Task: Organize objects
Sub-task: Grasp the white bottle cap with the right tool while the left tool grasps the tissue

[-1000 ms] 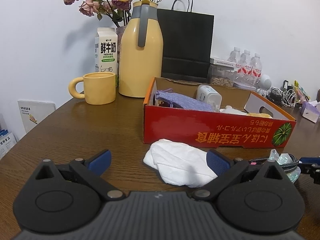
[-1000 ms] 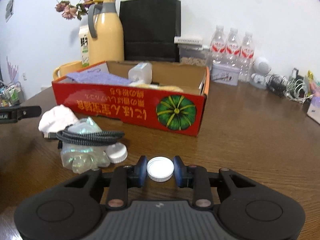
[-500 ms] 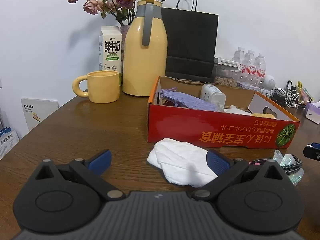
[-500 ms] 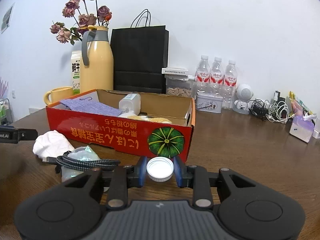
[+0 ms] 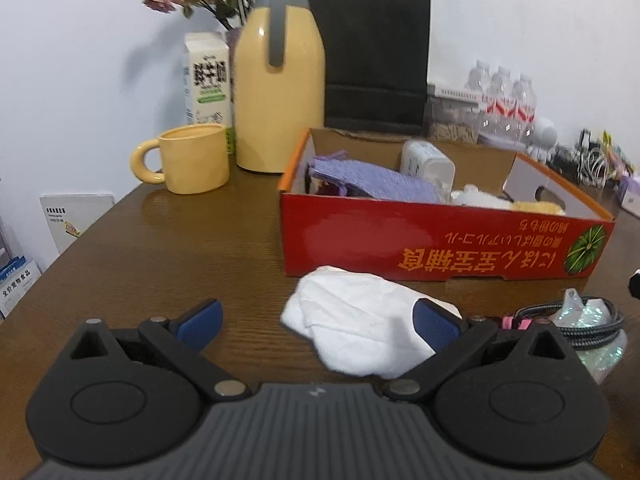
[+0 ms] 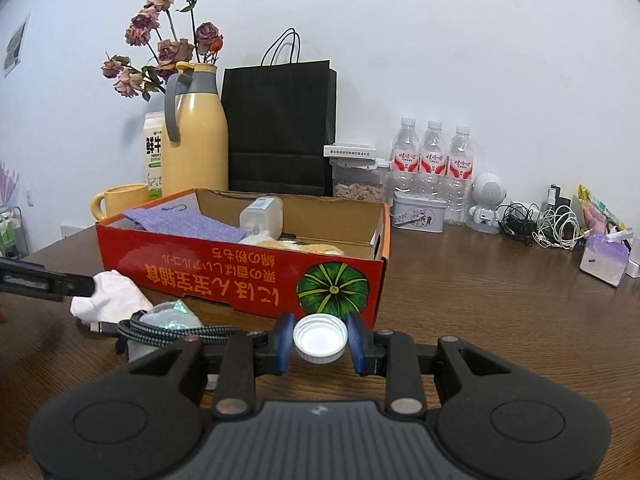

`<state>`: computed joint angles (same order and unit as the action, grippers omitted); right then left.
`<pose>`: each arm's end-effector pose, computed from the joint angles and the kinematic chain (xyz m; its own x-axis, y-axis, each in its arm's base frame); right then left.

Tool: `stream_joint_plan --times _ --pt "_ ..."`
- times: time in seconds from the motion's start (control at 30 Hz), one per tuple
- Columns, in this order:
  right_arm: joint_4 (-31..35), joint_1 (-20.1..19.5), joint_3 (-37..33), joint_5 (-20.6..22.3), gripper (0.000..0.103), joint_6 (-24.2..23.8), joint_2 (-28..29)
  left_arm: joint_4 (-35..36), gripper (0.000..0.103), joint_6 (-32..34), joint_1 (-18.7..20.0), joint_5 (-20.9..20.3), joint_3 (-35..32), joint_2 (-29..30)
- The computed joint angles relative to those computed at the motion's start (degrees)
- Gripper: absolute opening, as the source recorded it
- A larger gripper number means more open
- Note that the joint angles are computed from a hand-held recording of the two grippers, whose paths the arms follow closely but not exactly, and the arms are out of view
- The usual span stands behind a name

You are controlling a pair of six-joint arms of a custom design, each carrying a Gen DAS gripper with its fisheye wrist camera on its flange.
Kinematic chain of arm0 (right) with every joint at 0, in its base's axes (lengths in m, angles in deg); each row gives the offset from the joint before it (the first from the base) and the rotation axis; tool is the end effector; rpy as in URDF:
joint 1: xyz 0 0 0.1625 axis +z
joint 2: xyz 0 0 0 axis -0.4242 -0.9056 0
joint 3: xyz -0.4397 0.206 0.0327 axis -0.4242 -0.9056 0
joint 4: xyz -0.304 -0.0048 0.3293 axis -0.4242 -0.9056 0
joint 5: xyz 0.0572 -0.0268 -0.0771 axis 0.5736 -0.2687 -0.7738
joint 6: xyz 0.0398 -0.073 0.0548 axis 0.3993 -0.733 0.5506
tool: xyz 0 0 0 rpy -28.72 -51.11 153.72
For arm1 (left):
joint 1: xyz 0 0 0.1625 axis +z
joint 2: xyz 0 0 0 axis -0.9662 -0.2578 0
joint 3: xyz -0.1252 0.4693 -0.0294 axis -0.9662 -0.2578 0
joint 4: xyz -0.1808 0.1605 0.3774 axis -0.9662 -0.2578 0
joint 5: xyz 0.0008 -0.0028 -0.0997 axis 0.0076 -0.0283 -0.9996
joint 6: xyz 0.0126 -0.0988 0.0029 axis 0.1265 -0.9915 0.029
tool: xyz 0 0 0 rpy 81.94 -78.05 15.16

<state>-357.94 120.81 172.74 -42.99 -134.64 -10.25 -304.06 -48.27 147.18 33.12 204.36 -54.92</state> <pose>0.1534 -0.4263 -0.0632 -0.6647 -0.2075 0.7177 -0.7336 0.3631 -0.5745 0.0555 -0.4739 0.1701 -0.7122 -0.0647 -0.6990 0.5665 0.5351 -0.6267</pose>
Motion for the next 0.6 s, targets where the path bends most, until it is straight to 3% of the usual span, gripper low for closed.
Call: stream_joint_plan --times 0.13,0.47,0.6 --pt "-0.2 0.0 0.0 0.1 0.027 0.0 0.1 5.8 0.103 -0.6 0.2 1.2 -2.4 0.6" --pt "0.0 0.1 0.1 0.1 0.027 0.1 0.0 13.9 0.103 -4.5 2.0 -2.0 -3.5 -1.5" --pt "0.0 0.1 0.1 0.1 0.027 0.1 0.0 13.4 0.103 -3.8 1.8 -1.9 -3.3 -1.3"
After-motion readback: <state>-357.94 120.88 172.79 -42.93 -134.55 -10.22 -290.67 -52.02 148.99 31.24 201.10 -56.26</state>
